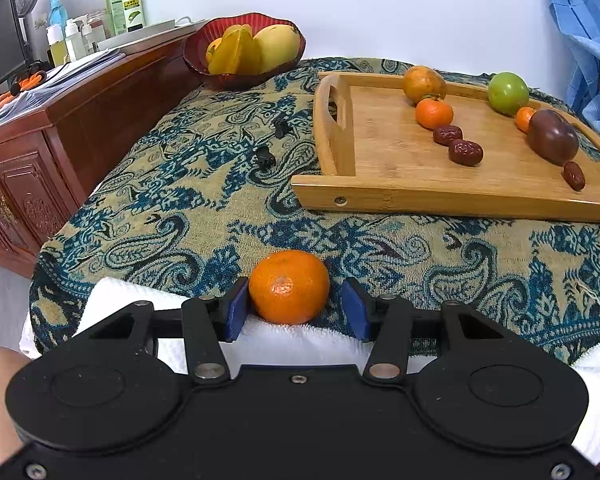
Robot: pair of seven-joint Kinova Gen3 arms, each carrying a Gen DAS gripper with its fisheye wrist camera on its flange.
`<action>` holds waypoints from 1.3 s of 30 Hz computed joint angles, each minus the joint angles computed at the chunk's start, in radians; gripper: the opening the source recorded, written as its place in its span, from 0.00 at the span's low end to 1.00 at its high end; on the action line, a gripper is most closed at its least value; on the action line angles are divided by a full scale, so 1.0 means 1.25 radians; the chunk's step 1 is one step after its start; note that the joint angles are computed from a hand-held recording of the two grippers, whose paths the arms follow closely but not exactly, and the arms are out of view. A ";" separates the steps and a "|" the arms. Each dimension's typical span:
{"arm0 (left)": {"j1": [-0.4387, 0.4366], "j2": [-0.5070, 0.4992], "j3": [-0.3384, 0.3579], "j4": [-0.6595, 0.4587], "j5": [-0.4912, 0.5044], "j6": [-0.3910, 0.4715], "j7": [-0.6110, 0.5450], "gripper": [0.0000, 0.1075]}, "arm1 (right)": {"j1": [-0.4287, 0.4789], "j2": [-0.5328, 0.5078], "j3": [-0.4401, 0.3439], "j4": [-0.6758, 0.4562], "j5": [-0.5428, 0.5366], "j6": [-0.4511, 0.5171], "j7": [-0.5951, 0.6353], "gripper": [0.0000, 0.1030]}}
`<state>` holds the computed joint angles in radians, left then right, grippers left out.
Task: Organize fruits
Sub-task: 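Close the left gripper on the mandarin while the right gripper grasps a red date, then carry the mandarin in the left gripper while the right gripper carries its date over the tray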
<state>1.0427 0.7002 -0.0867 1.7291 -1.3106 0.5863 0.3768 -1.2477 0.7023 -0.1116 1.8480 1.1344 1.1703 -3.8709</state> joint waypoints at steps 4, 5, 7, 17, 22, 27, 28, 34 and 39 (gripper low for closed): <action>0.011 0.002 -0.007 0.004 -0.016 0.008 0.024 0.37 | -0.015 0.032 0.008 -0.041 -0.029 0.049 0.014 0.28; 0.010 0.001 -0.004 0.005 -0.019 0.014 0.022 0.36 | -0.019 0.042 0.010 -0.052 -0.032 0.061 0.026 0.25; 0.006 -0.003 0.003 0.008 -0.025 0.015 0.021 0.36 | -0.024 0.049 0.014 -0.062 -0.036 0.068 0.036 0.21; 0.001 -0.030 0.034 0.029 -0.080 0.040 0.059 0.36 | -0.035 0.032 0.018 -0.031 0.004 0.060 -0.040 0.20; -0.011 -0.045 0.063 0.033 -0.115 0.053 0.077 0.36 | -0.033 0.021 0.012 -0.011 0.053 0.040 -0.071 0.20; -0.024 -0.049 0.090 0.025 -0.137 0.055 0.073 0.36 | -0.024 0.012 0.004 -0.006 0.102 0.038 -0.083 0.20; -0.027 -0.048 0.094 0.021 -0.139 0.052 0.070 0.36 | -0.018 0.008 0.002 -0.003 0.114 0.030 -0.089 0.20; -0.031 -0.044 0.102 0.002 -0.159 0.046 0.058 0.36 | 0.014 -0.013 -0.006 0.004 0.182 0.000 -0.101 0.21; -0.042 -0.040 0.100 -0.026 -0.148 0.021 0.031 0.36 | 0.048 -0.026 -0.014 -0.003 0.219 -0.029 -0.101 0.21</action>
